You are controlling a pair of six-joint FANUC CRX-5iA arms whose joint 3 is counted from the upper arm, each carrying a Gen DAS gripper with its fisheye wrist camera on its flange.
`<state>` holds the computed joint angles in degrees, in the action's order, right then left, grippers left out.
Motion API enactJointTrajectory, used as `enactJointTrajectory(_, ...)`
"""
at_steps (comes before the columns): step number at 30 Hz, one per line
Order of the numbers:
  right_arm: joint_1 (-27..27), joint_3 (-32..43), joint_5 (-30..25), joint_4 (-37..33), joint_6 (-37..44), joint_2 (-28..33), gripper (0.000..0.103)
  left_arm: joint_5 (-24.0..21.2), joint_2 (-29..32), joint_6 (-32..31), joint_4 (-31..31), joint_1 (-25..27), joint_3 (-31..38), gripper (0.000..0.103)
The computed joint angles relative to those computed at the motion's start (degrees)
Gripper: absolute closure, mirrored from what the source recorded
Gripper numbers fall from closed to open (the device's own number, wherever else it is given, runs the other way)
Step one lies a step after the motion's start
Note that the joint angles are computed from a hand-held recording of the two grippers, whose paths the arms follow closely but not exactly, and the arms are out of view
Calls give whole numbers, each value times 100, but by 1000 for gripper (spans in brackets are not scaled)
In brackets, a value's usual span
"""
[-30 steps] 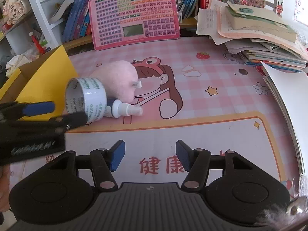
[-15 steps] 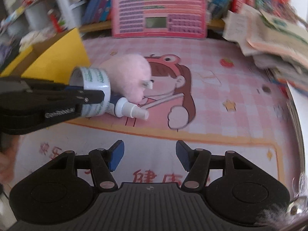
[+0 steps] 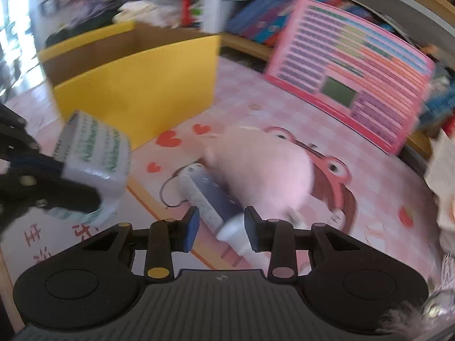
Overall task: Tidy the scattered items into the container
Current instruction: 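Grasp the clear tape roll with the left tool while the right grasps the spray bottle, then lift and carry the tape roll and spray bottle over the yellow box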
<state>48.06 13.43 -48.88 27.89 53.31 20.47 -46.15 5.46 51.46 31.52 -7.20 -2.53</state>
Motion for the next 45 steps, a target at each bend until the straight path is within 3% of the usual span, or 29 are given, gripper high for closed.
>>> enactJointTrajectory(3,-25,254,-117,58,533,234,69,-68,-100,58,10,67,-90,97)
enactJointTrajectory(8,-151,891,-486,-516,1550,570,62,-142,-170,159,0,152,-151,97)
enactJointTrajectory(11,-152,1118,-708,-591,1784,721,61,-182,-194,91,70,195,-191,97)
enactJointTrajectory(14,-137,1329,-940,-835,1849,761,70,-235,-224,-59,196,239,-246,97)
enactJointTrajectory(18,-110,1618,-1385,-1429,2081,716,72,-328,-254,-187,293,284,-274,97)
enactJointTrajectory(25,-34,1504,-1173,-1312,1660,739,65,-567,-205,-84,204,322,-142,97)
enactJointTrajectory(35,13,1678,-1334,-1370,1309,792,73,-856,-267,-52,216,494,-174,97)
enactJointTrajectory(45,379,1142,-1454,-1269,160,332,73,-1113,-384,-749,753,719,-413,97)
